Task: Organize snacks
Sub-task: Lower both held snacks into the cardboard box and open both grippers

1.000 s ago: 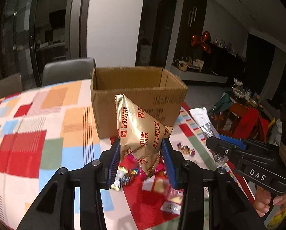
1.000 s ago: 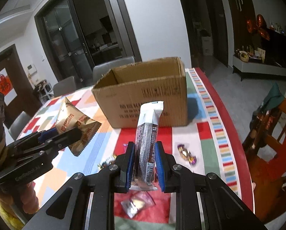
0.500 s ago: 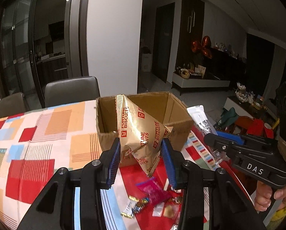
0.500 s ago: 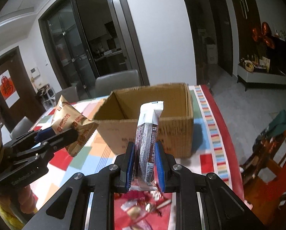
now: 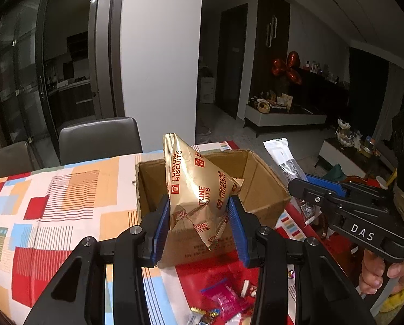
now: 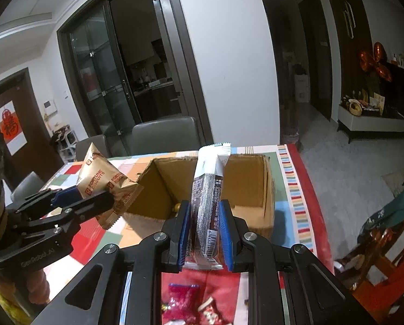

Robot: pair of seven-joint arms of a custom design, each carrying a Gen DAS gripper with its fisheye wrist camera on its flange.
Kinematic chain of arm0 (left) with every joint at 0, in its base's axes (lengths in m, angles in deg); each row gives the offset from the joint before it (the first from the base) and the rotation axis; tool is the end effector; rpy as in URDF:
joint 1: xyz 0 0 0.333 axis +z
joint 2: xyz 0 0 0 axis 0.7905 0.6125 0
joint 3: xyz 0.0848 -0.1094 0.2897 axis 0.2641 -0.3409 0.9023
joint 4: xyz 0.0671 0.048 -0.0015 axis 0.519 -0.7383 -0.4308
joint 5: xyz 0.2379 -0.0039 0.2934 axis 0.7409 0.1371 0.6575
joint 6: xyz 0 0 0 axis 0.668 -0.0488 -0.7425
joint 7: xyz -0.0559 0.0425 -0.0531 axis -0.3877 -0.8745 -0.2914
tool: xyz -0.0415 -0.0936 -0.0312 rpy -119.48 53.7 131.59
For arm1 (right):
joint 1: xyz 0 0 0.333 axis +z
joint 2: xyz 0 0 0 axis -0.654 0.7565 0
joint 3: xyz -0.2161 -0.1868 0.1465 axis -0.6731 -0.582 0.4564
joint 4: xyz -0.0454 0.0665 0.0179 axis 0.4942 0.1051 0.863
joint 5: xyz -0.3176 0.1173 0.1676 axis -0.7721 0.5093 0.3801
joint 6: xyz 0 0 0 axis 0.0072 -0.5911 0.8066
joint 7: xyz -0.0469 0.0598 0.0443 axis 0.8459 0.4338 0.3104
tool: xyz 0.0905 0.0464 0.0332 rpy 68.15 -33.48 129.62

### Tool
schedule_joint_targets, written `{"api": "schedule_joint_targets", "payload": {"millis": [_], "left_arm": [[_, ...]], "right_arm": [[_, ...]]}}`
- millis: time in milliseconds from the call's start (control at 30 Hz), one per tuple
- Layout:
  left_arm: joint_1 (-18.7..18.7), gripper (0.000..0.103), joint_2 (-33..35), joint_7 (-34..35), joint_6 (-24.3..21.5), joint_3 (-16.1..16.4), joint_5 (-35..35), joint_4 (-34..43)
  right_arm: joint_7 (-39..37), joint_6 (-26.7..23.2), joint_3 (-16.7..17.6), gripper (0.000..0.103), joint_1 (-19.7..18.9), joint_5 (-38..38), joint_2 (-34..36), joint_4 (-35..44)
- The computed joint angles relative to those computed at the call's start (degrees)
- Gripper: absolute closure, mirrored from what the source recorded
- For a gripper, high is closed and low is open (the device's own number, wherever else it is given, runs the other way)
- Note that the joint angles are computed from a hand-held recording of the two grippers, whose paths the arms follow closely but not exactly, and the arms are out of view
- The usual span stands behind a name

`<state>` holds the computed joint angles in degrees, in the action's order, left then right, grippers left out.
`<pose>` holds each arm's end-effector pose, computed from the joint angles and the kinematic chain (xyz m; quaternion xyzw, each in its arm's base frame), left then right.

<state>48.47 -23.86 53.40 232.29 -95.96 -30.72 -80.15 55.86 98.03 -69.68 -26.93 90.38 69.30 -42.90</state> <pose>0.5630 -0.1424 0.5233 -0.5800 0.6700 -0.3695 0.2795 0.5951 0.1687 0.5487 -0.6957 0.5404 -0.1902 0.4334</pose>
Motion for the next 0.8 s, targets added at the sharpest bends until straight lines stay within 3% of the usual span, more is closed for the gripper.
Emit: {"api": "schedule_joint_targets", "payload": {"millis": [433,633,667,733,767,800], "left_arm": [[2.5,0.061,7.6,7.0,-4.1,-2.8,-6.4,8.2],[1.5,0.058,10.5,6.5,-6.2,-2.0,-4.4,11.2],[1.0,0.057,10.8,6.0,-6.5,-1.5,-3.7,11.6],[-3.1,0.045,11.5,-0.6,-6.7,3.4,3.4,12.7],[-4.8,0.043,11.5,-4.2,-6.4,5.6,7.4,12.7],[-6.0,0.037,11.4,-7.1,-6.2,7.1,10.7,12.7]], "right_arm": [[5.0,-2.2,-0.5,0.081,-0.7,-6.9,8.2,9.3],[7.2,-3.4,-0.4,0.081,-1.3,-9.8,11.0,12.2],[7.7,-3.4,-0.5,0.080,-1.2,-10.3,11.2,12.4],[9.0,-2.9,-1.0,0.080,-0.7,-11.8,11.6,12.6],[9.7,-2.8,-1.3,0.076,-0.5,-12.7,11.7,12.6],[10.8,-2.8,-1.8,0.060,-0.1,-13.8,11.7,12.5]]}}
